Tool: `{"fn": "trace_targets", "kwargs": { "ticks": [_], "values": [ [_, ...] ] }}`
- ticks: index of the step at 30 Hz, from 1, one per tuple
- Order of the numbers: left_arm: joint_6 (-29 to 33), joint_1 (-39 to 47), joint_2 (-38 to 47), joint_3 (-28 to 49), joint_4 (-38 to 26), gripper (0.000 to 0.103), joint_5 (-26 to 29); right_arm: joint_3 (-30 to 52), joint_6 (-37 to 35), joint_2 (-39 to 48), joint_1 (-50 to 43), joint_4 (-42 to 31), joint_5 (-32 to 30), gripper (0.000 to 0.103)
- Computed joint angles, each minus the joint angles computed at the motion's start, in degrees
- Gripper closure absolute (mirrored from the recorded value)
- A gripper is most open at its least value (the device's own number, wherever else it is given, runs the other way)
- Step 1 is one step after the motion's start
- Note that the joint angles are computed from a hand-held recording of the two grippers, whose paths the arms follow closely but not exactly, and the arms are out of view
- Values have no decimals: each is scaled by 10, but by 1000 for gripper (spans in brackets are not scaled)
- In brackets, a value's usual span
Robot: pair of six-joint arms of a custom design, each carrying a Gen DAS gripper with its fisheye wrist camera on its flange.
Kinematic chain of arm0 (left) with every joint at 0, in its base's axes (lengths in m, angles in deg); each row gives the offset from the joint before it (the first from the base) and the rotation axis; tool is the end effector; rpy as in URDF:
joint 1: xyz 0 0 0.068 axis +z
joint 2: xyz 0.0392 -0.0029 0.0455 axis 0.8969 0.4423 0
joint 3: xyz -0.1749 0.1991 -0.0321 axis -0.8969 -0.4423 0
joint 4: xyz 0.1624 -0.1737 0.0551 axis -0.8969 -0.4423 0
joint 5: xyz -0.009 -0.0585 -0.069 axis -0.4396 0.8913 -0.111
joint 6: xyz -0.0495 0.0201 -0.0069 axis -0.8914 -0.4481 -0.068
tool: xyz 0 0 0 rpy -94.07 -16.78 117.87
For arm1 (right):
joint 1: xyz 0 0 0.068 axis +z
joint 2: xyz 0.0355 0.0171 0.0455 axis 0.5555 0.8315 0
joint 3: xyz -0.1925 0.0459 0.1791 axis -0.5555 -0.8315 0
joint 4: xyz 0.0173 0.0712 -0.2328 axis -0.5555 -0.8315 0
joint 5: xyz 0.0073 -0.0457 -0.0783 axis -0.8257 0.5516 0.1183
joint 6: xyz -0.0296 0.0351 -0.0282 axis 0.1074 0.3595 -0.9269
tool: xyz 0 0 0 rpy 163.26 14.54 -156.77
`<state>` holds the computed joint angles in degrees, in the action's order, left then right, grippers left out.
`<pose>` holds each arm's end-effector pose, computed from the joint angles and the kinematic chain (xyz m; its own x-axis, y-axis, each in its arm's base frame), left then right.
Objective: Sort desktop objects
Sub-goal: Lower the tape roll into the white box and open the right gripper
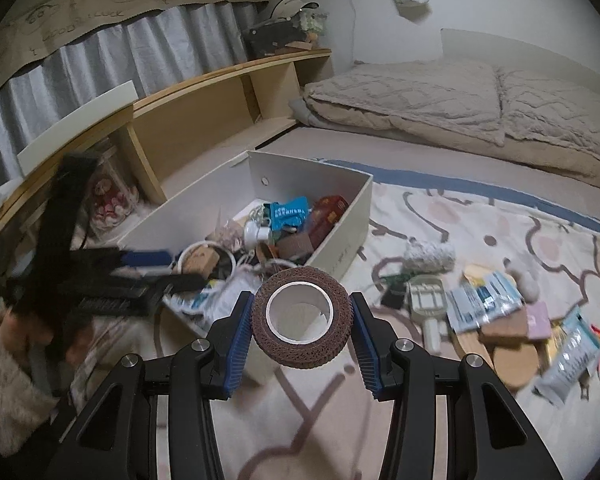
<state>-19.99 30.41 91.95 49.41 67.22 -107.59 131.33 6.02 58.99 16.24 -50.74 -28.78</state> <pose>0.2217 -0.1303 0.1654 -0.7635 -0.2600 -0.5911 -0.2324 0.9647 -0.1241 0.3104 -0.0694 0.1764 -0.5437 -0.3787 -0.7490 -0.7447 0.6292 0.2225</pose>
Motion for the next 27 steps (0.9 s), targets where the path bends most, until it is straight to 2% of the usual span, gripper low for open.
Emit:
{"fn": "trace_targets", "kwargs": {
  "ticks": [7,12,16,21,27],
  "values": [
    [-2,-10,-76,-33,-1,22,-18,37,107,27,94,85,56,55],
    [3,-14,-112,-32,-6,22,-33,89,144,66,162,136,144,55],
    [9,-9,-128,-27,-6,22,-33,101,131,89,215,209,244,55],
    [21,9,-139,-33,10,22,-13,159,87,139,264,191,315,55],
    [34,37,-136,-43,27,22,10,236,7,208,321,147,453,55]
  ]
}}
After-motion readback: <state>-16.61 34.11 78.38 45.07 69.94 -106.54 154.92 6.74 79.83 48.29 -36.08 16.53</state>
